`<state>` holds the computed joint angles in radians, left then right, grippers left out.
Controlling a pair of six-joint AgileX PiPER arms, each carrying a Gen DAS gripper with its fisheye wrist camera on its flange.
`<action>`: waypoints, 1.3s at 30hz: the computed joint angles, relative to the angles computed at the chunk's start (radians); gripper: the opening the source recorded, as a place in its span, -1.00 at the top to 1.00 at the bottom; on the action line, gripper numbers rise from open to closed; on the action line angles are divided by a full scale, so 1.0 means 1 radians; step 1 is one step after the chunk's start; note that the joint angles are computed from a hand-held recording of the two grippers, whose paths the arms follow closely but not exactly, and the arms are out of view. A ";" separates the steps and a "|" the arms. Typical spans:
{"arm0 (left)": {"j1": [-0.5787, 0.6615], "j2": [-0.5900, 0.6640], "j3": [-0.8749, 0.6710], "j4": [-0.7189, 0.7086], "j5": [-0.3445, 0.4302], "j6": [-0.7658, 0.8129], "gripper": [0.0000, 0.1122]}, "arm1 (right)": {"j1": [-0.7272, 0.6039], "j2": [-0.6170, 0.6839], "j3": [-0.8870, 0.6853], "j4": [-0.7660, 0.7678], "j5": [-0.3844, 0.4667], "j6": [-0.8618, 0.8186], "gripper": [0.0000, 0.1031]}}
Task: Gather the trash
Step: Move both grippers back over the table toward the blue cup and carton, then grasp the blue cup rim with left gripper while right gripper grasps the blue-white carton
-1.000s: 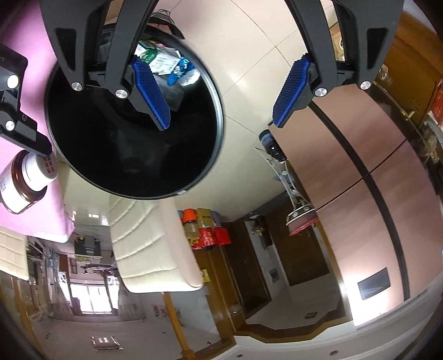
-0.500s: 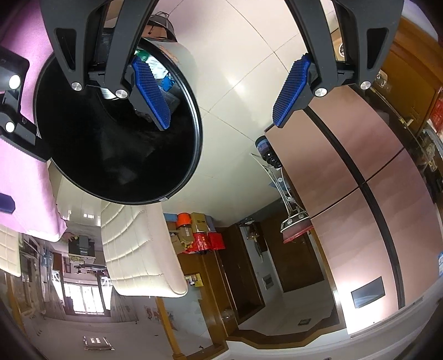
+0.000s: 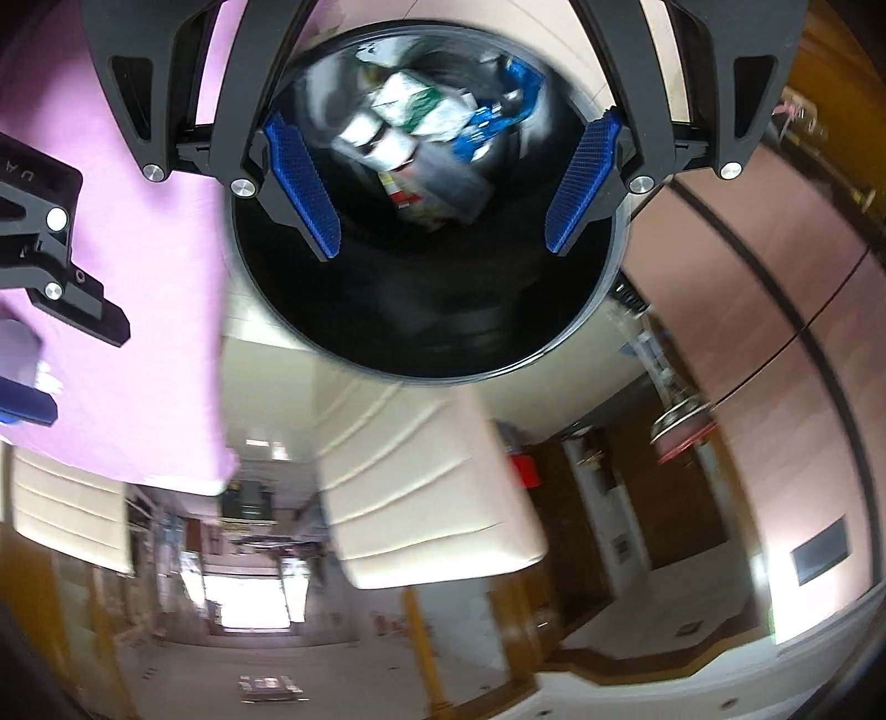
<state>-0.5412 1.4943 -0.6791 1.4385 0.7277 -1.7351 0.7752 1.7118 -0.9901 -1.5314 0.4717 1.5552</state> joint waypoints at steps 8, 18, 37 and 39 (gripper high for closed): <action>-0.114 0.120 -0.167 -0.014 -0.064 0.068 -0.33 | -0.163 -0.154 0.161 -0.105 -0.005 0.120 -0.57; -0.237 0.340 -0.495 -0.196 -0.151 0.355 -0.43 | -0.499 -0.247 0.246 -0.088 -0.052 0.118 -0.58; -0.345 0.723 -1.160 -0.634 -0.005 0.852 -0.48 | -0.782 -0.183 0.199 -0.051 -0.142 0.080 -0.58; -0.357 0.766 -1.221 -0.599 0.055 0.831 -0.50 | -0.785 -0.188 0.204 -0.050 -0.165 0.076 -0.58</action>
